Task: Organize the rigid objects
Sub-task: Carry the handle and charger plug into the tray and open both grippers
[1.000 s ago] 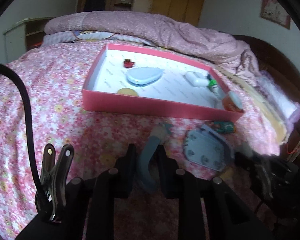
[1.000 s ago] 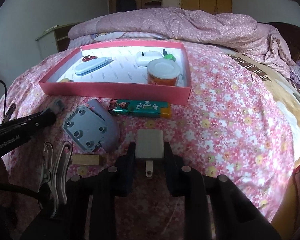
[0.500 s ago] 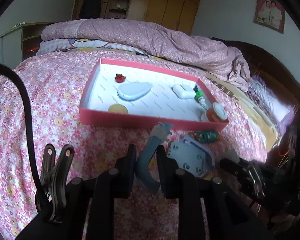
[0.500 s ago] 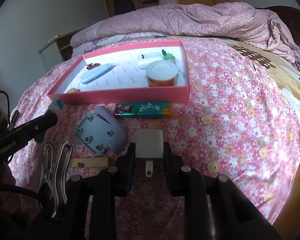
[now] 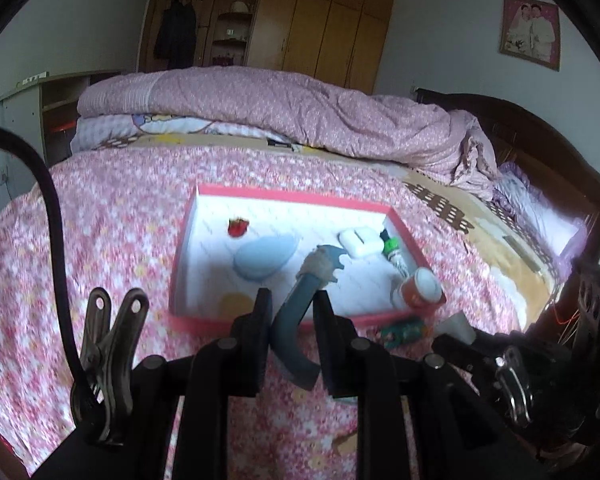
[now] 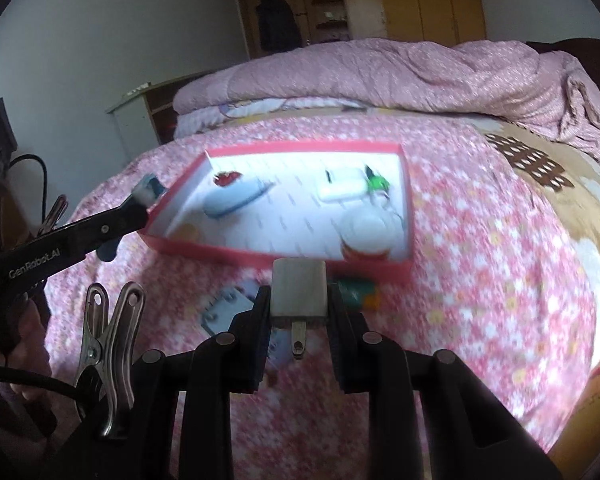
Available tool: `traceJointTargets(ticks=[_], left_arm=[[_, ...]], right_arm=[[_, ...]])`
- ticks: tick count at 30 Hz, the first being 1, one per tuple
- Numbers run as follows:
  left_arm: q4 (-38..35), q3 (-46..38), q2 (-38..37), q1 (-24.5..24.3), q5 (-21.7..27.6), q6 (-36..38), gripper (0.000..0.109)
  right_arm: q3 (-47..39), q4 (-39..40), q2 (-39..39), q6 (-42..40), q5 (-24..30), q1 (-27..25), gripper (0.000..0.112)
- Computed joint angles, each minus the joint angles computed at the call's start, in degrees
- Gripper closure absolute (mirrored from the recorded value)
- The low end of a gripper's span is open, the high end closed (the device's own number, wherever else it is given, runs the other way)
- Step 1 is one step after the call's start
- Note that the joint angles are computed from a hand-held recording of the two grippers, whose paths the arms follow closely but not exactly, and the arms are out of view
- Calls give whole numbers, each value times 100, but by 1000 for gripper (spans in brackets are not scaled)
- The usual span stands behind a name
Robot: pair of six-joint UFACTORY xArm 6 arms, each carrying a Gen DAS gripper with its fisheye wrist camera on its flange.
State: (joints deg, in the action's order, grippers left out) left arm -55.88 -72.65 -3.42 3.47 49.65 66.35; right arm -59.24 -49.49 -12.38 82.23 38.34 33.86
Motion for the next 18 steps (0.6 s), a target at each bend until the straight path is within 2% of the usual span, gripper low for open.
traceJointTargets(ticks=[8, 18], left_arm=[[236, -471, 341, -259, -241, -348, 87], [598, -923, 918, -531, -387, -914, 87]], right_arm=[[-514, 95, 389, -370, -228, -242, 86], [-945, 715, 904, -958, -582, -678, 86]])
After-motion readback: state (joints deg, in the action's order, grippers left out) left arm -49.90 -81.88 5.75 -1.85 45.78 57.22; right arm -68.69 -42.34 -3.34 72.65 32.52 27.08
